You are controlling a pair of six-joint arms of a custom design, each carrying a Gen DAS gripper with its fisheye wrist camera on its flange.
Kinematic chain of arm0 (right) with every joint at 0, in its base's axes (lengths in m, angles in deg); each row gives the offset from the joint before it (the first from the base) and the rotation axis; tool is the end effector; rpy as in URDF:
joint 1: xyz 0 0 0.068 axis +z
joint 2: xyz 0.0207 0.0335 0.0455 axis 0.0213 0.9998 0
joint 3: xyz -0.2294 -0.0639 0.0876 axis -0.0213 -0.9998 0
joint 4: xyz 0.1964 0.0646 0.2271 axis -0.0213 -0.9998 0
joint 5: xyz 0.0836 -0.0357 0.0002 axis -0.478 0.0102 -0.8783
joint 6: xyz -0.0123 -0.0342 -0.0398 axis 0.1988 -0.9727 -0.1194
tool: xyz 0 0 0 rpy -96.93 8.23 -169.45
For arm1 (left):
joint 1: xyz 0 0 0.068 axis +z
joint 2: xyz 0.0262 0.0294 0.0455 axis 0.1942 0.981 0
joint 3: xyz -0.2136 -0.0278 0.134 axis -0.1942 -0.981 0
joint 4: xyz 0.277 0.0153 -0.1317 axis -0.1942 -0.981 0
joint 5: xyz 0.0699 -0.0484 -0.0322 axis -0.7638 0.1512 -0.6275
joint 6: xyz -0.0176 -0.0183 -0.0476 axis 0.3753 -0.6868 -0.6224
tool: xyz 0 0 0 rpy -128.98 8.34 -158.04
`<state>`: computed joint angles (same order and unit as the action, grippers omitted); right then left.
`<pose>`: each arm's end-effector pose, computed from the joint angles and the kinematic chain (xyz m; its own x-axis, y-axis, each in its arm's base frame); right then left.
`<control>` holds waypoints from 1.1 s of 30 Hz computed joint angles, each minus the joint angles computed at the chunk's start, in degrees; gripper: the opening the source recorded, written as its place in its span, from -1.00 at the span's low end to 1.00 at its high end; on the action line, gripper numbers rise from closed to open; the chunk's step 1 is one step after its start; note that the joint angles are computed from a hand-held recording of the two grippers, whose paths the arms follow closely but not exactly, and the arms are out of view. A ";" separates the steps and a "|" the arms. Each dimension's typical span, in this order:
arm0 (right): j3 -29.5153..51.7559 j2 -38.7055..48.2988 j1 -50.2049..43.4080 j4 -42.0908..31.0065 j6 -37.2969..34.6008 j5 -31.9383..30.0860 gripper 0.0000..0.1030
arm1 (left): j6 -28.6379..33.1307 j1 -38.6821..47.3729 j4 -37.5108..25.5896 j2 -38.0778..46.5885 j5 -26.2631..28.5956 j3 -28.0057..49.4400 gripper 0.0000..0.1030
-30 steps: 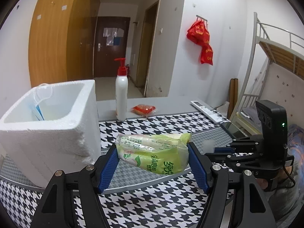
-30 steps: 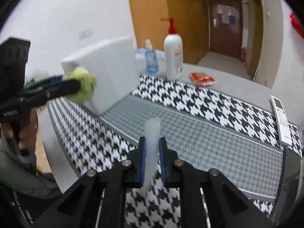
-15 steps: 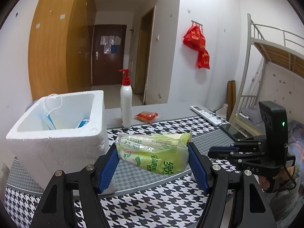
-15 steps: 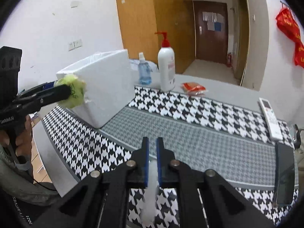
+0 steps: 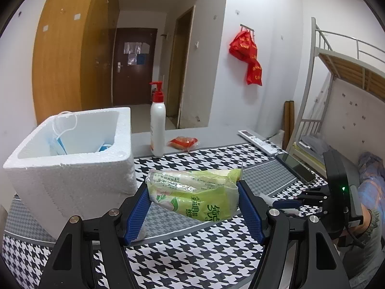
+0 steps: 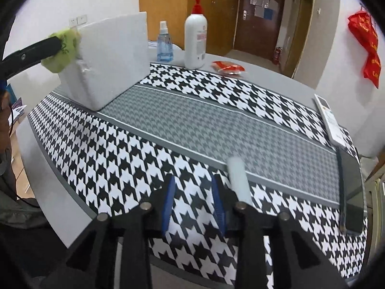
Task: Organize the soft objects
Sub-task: 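Grasp the white foam roll with the right tool and lift it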
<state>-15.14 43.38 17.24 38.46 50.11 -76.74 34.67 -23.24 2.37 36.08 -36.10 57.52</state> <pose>0.2712 0.0786 0.2039 -0.7004 -0.2701 -0.6606 -0.3365 0.9412 -0.0281 0.2716 -0.1867 0.2673 -0.4546 0.1442 -0.8790 0.5183 0.8454 -0.1294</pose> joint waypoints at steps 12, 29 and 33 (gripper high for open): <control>-5.35 -4.82 -6.24 -0.72 -0.46 -1.22 -0.30 | 0.40 -0.89 0.42 0.53 0.30 0.06 0.39; -7.52 -5.19 -8.61 2.41 1.20 -3.84 -0.62 | 0.53 -0.84 0.55 -3.21 -1.23 -2.21 0.39; -7.87 -6.99 -8.40 2.70 2.50 -5.68 -0.64 | 0.67 -0.58 0.39 -4.49 -1.69 -2.81 0.39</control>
<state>-23.00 36.39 8.84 41.16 52.61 -82.42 35.34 -23.82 2.76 31.59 -37.79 54.71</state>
